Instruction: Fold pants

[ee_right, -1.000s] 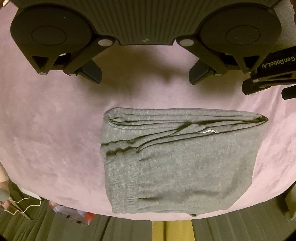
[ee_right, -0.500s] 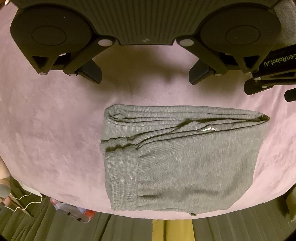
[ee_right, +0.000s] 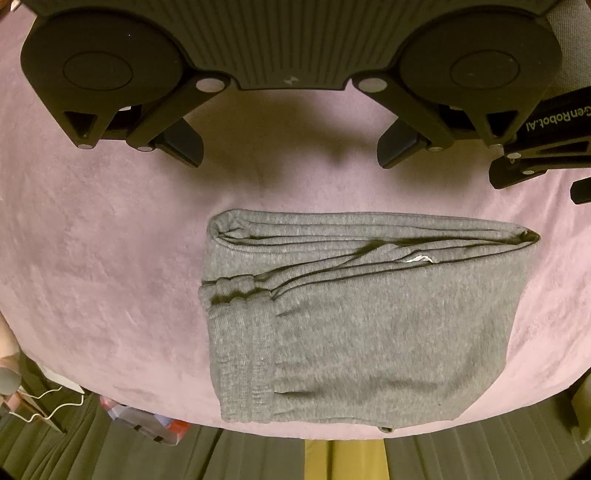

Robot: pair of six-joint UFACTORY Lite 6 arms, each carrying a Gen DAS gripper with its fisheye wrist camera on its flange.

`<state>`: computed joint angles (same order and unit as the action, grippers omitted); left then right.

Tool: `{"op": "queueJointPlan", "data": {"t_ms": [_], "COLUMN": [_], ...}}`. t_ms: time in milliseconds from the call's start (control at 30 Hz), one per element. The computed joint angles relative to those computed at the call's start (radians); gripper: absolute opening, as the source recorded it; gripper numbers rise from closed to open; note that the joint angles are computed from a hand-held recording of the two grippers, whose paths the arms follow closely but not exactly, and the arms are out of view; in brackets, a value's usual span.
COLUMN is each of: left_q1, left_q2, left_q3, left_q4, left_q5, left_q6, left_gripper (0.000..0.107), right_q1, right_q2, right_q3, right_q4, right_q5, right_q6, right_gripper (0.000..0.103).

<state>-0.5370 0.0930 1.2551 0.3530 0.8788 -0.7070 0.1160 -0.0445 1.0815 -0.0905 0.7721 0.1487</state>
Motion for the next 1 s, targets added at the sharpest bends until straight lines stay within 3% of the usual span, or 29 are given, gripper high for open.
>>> {"op": "queueJointPlan", "data": {"t_ms": [1000], "left_q1": [0.001], "left_q2": [0.018], "left_q3": [0.007], "left_q4": [-0.003], "left_q5": [0.015], "left_q6": [0.009], "left_gripper": [0.097], "right_q1": [0.006], "right_q2": [0.02], "right_q3": [0.004], "right_q4": [0.0], "right_q5": [0.008], "right_q6": [0.001], "right_gripper": [0.1]}}
